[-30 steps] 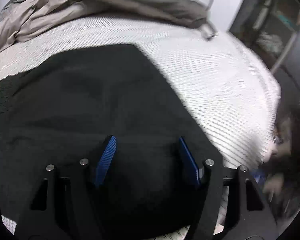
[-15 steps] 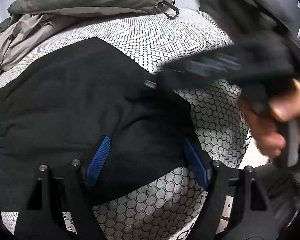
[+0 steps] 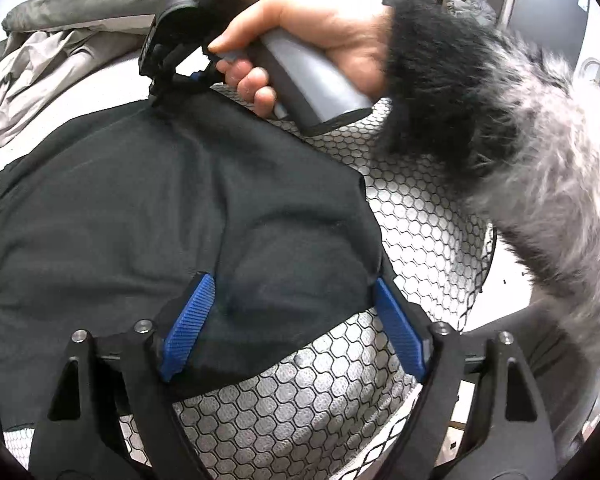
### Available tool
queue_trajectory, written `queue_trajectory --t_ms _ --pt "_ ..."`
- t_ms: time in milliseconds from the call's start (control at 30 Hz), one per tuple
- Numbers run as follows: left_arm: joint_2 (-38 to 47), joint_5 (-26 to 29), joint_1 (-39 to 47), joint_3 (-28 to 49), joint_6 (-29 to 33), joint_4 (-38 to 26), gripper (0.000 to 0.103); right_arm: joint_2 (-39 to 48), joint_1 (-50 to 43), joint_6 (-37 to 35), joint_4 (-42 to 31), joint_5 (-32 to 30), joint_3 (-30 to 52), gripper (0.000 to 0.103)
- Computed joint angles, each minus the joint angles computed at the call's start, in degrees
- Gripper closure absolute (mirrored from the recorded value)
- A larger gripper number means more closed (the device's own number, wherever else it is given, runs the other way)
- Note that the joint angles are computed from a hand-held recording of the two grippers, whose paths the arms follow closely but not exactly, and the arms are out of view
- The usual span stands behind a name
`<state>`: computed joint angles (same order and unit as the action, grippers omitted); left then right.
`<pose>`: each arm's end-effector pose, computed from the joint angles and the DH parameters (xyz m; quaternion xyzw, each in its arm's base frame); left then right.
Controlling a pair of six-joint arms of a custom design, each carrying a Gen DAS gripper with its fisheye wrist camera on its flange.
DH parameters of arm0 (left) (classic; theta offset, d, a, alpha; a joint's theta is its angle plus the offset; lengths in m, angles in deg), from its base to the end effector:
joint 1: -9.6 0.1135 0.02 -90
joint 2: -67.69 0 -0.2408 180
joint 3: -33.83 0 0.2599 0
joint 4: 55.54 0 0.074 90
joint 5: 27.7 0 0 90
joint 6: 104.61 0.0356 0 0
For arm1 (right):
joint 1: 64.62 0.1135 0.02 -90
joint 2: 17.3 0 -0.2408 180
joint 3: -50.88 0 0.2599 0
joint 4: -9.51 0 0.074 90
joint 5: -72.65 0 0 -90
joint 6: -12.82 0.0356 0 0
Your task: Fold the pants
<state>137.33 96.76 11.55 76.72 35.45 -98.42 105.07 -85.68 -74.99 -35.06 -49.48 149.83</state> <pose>0.2048 -0.0132 0.1254 0.4310 0.8371 -0.1880 0.2796 0.4048 -0.1356 0.1170 0.1383 0.9346 0.2379 0.2255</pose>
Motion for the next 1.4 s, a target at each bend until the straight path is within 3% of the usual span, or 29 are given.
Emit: queue_trajectory --t_ms 67,167,267,367,400,467,533,567,633,733,833,967,1033,1100,1167,1267,1400 --pt "-0.3 1.8 1.7 1.1 2.4 -3.2 0.022 -4.4 -2.7 -2.4 -0.8 -2.1 -4.9 0.073" --pt "3.0 5.0 6.8 6.6 7.0 -11.6 0.022 -15.5 -8.6 -7.7 -1.5 -7.7 -20.2 0.058" --pt "5.7 9.3 14.7 12.4 9.1 -17.8 0.022 -25.3 -16.9 -17.7 -7.7 -16.1 -34.7 0.058" --pt "9.9 12.3 21.1 17.8 10.4 -18.9 0.022 -30.4 -20.3 -21.9 -10.7 -19.4 -40.7 0.08" --pt "11.4 12.4 22.3 19.2 9.6 -18.0 0.022 -32.7 -18.7 -19.6 -7.4 -18.4 -42.5 0.089" --pt "14.8 11.6 24.8 21.7 6.5 -14.1 0.022 -35.7 -15.8 -16.3 -2.2 -15.5 -44.3 0.093" --pt "18.2 9.3 26.5 23.3 3.7 -9.3 0.022 -36.8 -15.4 -16.1 0.8 -11.9 -44.6 0.093" --pt "19.1 8.6 27.1 23.5 3.5 -8.0 0.022 -37.4 -13.6 -15.9 2.9 -6.5 -44.4 0.087" --pt "21.6 7.6 29.0 24.2 5.3 -5.8 0.022 -38.8 -14.6 -17.3 1.1 -5.0 -44.7 0.084" --pt "21.1 10.6 30.3 22.8 12.0 -5.8 0.022 -54.8 -16.1 -18.7 0.1 -2.0 -51.3 0.081" --pt "19.0 10.2 25.9 20.0 13.1 -4.6 0.022 -68.6 -10.4 -16.6 -0.6 -1.9 -56.2 0.075" --pt "21.5 1.9 19.5 19.2 10.7 -2.9 0.03 -63.4 8.3 -11.6 6.9 5.7 -57.4 0.064" --pt "27.2 3.6 21.4 23.3 15.6 -6.7 0.037 -57.0 15.7 -11.0 12.7 14.0 -58.2 0.064" --pt "31.0 4.8 24.6 28.0 20.5 -12.6 0.048 -59.5 16.4 -16.0 15.6 16.8 -61.1 0.064" --pt "32.0 5.1 28.6 29.5 23.9 -14.0 0.048 -65.0 13.7 -18.6 13.4 22.0 -63.2 0.064" --pt "33.3 5.7 32.0 31.9 26.8 -16.7 0.048 -67.1 0.9 -21.5 10.1 17.2 -63.8 0.06" --pt "28.2 10.4 33.2 31.8 25.1 -18.6 0.046 -71.7 -0.5 -18.1 6.1 13.0 -62.1 0.06"
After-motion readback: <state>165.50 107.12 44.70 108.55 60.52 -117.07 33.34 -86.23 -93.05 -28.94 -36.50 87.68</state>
